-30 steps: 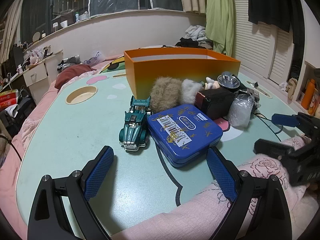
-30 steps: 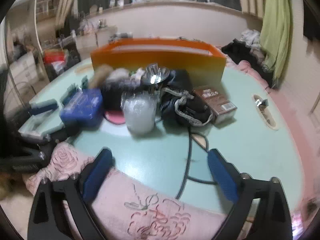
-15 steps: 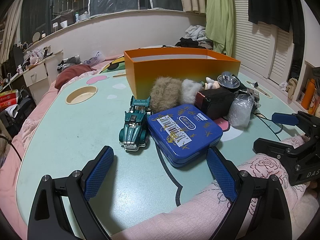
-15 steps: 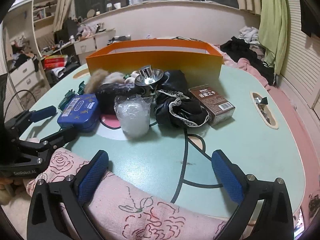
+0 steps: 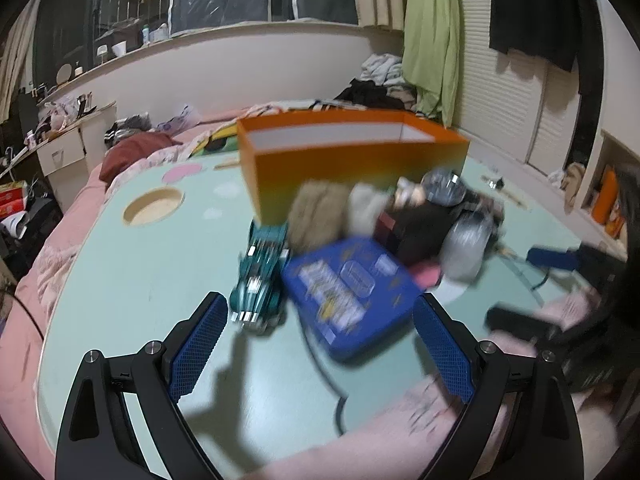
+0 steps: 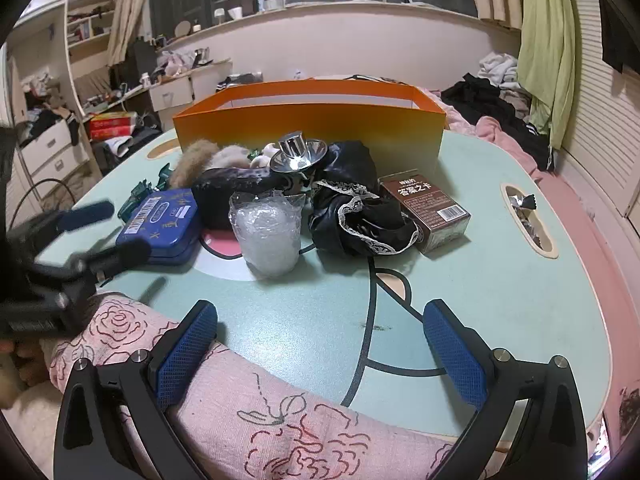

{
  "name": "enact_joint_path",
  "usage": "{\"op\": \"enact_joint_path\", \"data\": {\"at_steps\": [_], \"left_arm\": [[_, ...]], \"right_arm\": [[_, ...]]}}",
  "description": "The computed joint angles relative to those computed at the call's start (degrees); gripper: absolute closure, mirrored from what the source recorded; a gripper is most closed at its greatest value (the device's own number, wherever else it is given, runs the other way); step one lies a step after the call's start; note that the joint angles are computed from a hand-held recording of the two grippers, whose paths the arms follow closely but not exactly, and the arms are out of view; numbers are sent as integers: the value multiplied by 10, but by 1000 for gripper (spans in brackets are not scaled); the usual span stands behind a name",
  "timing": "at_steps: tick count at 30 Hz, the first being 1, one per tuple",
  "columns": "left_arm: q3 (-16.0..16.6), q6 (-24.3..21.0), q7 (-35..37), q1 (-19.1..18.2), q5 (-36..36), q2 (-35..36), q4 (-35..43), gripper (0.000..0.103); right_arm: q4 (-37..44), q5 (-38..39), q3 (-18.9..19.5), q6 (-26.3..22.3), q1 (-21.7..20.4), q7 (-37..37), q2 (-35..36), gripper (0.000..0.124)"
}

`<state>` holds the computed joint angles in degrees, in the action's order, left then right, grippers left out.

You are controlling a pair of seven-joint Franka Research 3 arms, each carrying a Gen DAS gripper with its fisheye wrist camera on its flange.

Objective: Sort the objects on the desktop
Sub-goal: 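Grasp the blue tin on the table with the left tool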

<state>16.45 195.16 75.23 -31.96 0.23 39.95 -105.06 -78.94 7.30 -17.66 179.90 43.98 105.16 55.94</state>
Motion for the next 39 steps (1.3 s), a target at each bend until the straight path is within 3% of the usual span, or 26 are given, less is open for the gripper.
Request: {"op": "enact_joint_path", "data": {"at_steps": [4, 6, 9, 11, 12, 13, 17, 22, 24, 26, 28, 34, 37, 39], "left_arm": [[-26, -100, -12, 23, 26, 15, 71, 9], [-20, -124, -19, 19, 34, 25, 94, 10], [38, -146, -59, -29, 66, 39, 107, 13], [59, -139, -71, -47, 87, 41, 100, 31], [69, -142, -95, -53, 116, 43, 103, 33], [59, -148, -78, -47, 105, 43, 104, 36], [-21, -121, -70, 27, 133, 24, 84, 37], [-61, -18, -58, 73, 174, -10, 2, 37], [-59, -1, -45, 71, 161, -16, -16, 36], [-94, 6, -43, 106, 153, -15, -19, 29], [-85, 8, -45, 97, 120, -8, -12, 20], [-85, -2, -25, 90, 94, -6, -5, 19], [-61, -11, -25, 66, 76, -4, -1, 19], [-40, -15, -26, 45, 63, 1, 2, 20]], "right_arm": [[-2, 0, 1, 2, 0, -1, -1, 21], [-2, 1, 1, 2, -1, -2, -1, 21], [-3, 2, 1, 3, -1, -3, -1, 21], [-4, 3, 2, 3, -1, -4, -2, 21], [-5, 3, 2, 4, -1, -5, -2, 21], [-2, 4, 1, 3, -1, -4, -1, 21], [4, 5, 1, 2, 0, -4, 4, 21], [1, 5, 2, 3, -1, -5, 3, 21], [0, 5, 3, 5, -2, -7, 2, 21], [6, 6, 2, 2, -1, -5, 6, 21], [5, 6, 3, 3, -1, -6, 5, 21], [34, 3, 17, -5, -13, -1, 13, 21], [5, 15, 60, 44, -44, -20, -6, 24], [-10, 52, 44, 74, -39, -9, -14, 24]]}}
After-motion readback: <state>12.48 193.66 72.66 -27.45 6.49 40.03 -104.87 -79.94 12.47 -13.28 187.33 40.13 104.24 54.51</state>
